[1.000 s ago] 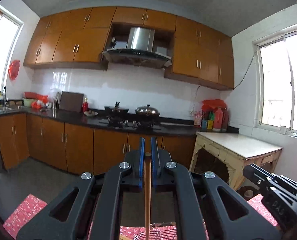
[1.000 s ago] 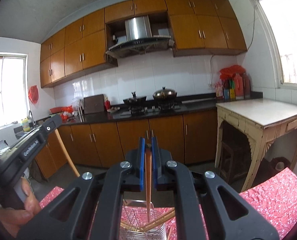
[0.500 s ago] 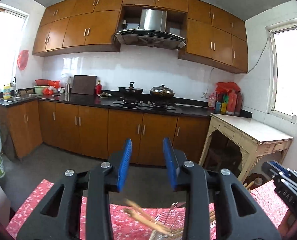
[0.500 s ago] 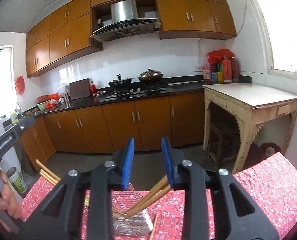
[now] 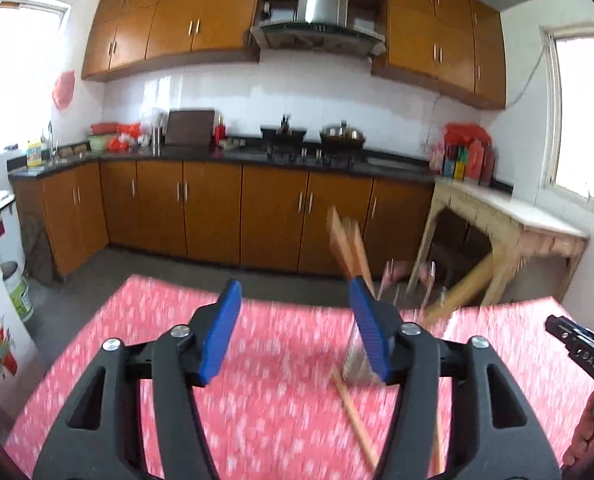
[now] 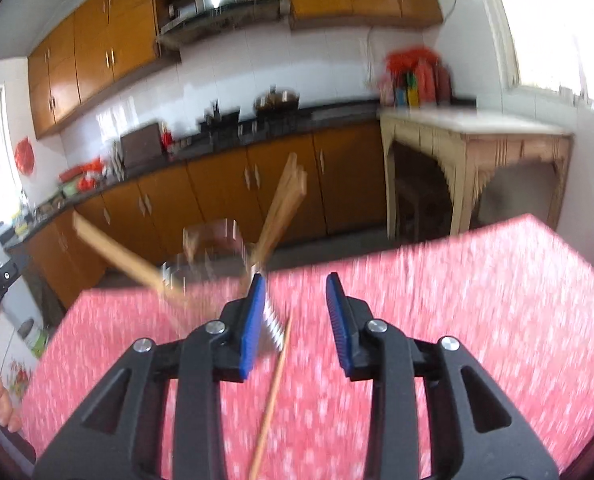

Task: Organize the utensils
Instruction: 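Withdraw both open tools from the holder toward the remaining chopsticks, then grasp a lying chopstick with the right tool while the left tool grasps another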

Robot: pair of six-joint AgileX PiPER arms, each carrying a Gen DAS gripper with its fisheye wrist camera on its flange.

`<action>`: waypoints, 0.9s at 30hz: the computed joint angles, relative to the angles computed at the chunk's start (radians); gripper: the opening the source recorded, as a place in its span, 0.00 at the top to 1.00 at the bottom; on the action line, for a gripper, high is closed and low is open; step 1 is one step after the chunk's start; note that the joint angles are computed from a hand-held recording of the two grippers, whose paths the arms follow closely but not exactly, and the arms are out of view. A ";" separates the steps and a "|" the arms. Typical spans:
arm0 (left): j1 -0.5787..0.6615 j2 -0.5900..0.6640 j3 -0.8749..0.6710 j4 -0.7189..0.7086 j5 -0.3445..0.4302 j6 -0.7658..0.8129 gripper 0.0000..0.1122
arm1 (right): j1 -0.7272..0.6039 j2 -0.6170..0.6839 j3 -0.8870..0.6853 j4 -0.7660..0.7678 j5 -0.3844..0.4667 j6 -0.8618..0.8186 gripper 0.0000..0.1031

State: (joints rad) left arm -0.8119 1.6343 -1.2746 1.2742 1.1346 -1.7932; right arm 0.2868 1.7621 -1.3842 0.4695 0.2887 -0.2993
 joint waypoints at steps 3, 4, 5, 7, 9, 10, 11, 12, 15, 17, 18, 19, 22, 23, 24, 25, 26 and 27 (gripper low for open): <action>-0.046 0.022 0.090 -0.030 -0.010 -0.077 0.42 | 0.031 0.007 0.147 0.113 -0.019 -0.114 0.69; -0.058 0.031 0.112 -0.039 -0.023 -0.104 0.42 | 0.041 0.013 0.170 0.126 -0.022 -0.124 0.69; -0.062 0.038 0.131 -0.053 -0.045 -0.123 0.42 | 0.055 0.024 0.201 0.148 -0.029 -0.145 0.69; -0.064 0.047 0.157 -0.082 -0.095 -0.155 0.42 | 0.081 0.045 0.233 0.141 -0.041 -0.141 0.69; -0.062 0.052 0.174 -0.100 -0.135 -0.169 0.42 | 0.114 0.068 0.246 0.059 -0.049 -0.066 0.69; -0.063 0.051 0.182 -0.103 -0.145 -0.172 0.42 | 0.126 0.079 0.243 0.015 -0.047 -0.028 0.69; -0.063 0.054 0.184 -0.109 -0.157 -0.174 0.42 | 0.138 0.089 0.237 -0.035 -0.047 0.020 0.69; -0.065 0.054 0.191 -0.108 -0.169 -0.181 0.42 | 0.150 0.100 0.230 -0.091 -0.046 0.077 0.69; -0.074 0.056 0.205 -0.102 -0.190 -0.197 0.40 | 0.166 0.128 0.202 -0.236 -0.039 0.214 0.70; -0.077 0.063 0.213 -0.098 -0.211 -0.207 0.40 | 0.180 0.141 0.198 -0.357 -0.052 0.337 0.91; -0.076 0.068 0.213 -0.101 -0.218 -0.205 0.40 | 0.178 0.141 0.203 -0.383 -0.058 0.359 0.91; -0.069 0.074 0.206 -0.108 -0.234 -0.193 0.40 | 0.164 0.147 0.190 -0.369 -0.044 0.360 0.92; -0.055 0.098 0.183 -0.129 -0.278 -0.171 0.40 | 0.107 0.172 0.142 -0.378 -0.002 0.402 0.93; -0.051 0.104 0.177 -0.134 -0.293 -0.166 0.40 | 0.083 0.185 0.116 -0.413 0.018 0.452 0.93; -0.044 0.114 0.165 -0.146 -0.312 -0.149 0.40 | 0.064 0.198 0.089 -0.467 0.041 0.519 0.93; -0.040 0.126 0.152 -0.158 -0.326 -0.132 0.40 | 0.043 0.210 0.067 -0.484 0.056 0.547 0.93; -0.035 0.142 0.132 -0.178 -0.339 -0.104 0.40 | 0.018 0.223 0.041 -0.478 0.075 0.552 0.93; -0.029 0.159 0.112 -0.198 -0.350 -0.075 0.40 | -0.013 0.238 0.012 -0.466 0.093 0.553 0.93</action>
State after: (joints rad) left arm -0.8413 1.7932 -1.1626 1.0761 0.7844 -1.8678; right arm 0.2742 2.0001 -1.3718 0.0036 0.3821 0.2537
